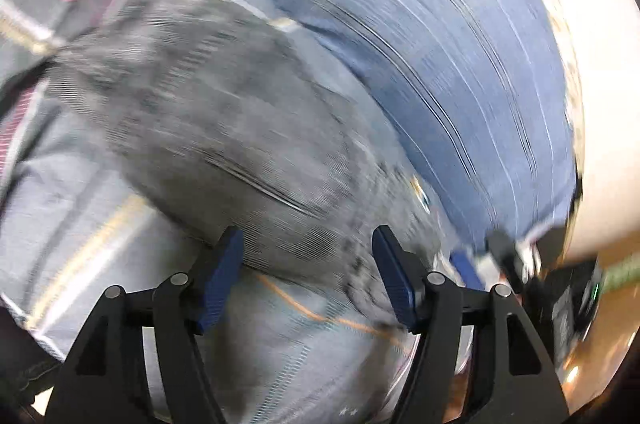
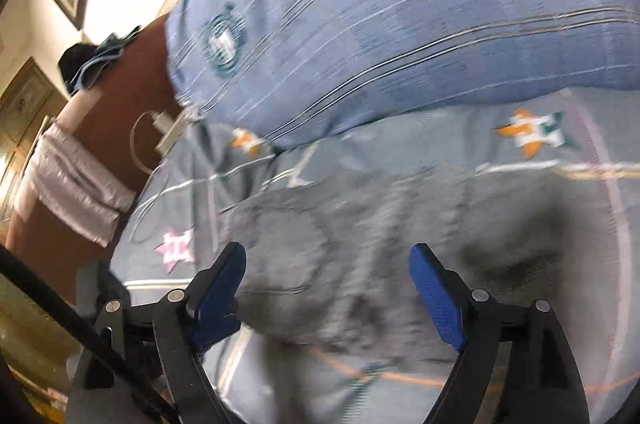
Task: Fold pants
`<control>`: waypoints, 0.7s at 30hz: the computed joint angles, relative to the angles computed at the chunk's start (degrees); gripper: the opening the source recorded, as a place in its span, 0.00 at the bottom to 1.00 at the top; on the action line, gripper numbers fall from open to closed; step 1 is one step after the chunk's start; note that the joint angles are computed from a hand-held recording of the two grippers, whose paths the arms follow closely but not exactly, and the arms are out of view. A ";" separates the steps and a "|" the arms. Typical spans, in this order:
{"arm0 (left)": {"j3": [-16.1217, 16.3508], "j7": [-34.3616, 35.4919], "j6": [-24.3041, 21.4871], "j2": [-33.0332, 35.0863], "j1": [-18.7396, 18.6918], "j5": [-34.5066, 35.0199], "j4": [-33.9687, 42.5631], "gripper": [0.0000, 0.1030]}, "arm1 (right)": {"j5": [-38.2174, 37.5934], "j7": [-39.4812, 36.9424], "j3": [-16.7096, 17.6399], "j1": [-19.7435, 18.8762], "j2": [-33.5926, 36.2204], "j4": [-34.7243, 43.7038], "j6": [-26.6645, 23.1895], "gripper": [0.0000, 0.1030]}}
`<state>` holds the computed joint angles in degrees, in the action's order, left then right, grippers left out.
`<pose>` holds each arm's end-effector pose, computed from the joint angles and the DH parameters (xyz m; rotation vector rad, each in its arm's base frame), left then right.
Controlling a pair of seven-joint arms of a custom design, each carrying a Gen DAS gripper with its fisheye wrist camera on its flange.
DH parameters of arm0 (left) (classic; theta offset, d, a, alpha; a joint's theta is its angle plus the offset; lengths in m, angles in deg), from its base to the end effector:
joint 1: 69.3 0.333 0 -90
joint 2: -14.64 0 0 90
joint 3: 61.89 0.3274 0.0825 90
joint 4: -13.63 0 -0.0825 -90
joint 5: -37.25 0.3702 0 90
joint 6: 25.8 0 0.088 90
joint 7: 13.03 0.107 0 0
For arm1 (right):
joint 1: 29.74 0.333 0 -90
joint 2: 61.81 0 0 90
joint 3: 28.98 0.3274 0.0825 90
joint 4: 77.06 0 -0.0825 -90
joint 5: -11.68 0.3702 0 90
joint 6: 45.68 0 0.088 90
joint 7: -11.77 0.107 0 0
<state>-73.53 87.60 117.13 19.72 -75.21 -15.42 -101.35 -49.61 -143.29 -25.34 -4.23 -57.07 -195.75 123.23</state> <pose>0.5688 -0.1720 0.4724 2.0337 -1.7326 1.0337 0.4813 0.3335 0.4770 -1.1285 1.9457 -0.2481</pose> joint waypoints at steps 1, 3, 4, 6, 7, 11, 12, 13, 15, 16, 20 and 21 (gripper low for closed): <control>0.58 -1.03 0.10 0.34 0.55 -0.15 -0.18 0.64 | 0.14 -0.15 0.32 0.36 1.75 1.69 0.16 0.84; 1.83 -4.93 1.91 1.55 1.85 0.26 -0.90 0.64 | 7.97 -9.07 1.77 0.61 6.07 5.49 0.09 0.84; 2.20 -6.11 3.22 2.06 2.56 0.14 -1.27 0.64 | 11.27 -12.87 2.41 0.59 7.45 6.73 -0.08 0.84; 2.43 -8.11 4.48 3.45 3.54 1.87 -0.92 0.64 | 15.39 -18.51 3.12 0.88 10.44 9.65 0.03 0.84; 2.58 -9.25 3.34 4.67 4.26 2.85 0.02 0.64 | 16.61 -20.12 3.05 1.28 11.17 10.53 -0.22 0.84; 1.06 -8.27 1.65 6.43 6.37 0.58 1.70 0.63 | 22.95 -27.09 3.66 1.23 14.11 12.78 0.81 0.84; 0.57 -7.14 0.85 6.90 6.79 -0.57 2.35 0.63 | 25.30 -29.54 4.50 0.62 14.47 12.83 1.11 0.84; 0.10 -6.19 -0.45 7.76 7.28 -2.18 3.23 0.63 | 28.08 -32.88 5.96 -0.47 14.97 12.93 1.44 0.84; -0.08 -7.38 -0.03 8.67 7.27 -2.82 4.13 0.62 | 30.22 -35.33 5.63 0.29 15.21 13.22 0.49 0.84; -0.11 -7.43 0.31 8.81 7.41 -2.86 4.21 0.62 | 30.89 -35.89 4.97 1.06 15.14 13.32 -0.28 0.84; -0.99 -8.74 2.91 11.41 8.16 -5.29 6.68 0.60 | 33.55 -36.97 1.94 3.69 14.23 12.11 0.21 0.84; -0.94 -9.66 4.24 11.85 8.06 -5.12 6.99 0.57 | 33.84 -36.90 0.85 4.62 13.87 11.73 0.08 0.84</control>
<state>-74.47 77.95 121.37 31.57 -67.15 -20.53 -94.36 -15.78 -180.18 -24.49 0.39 -43.20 -184.02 123.31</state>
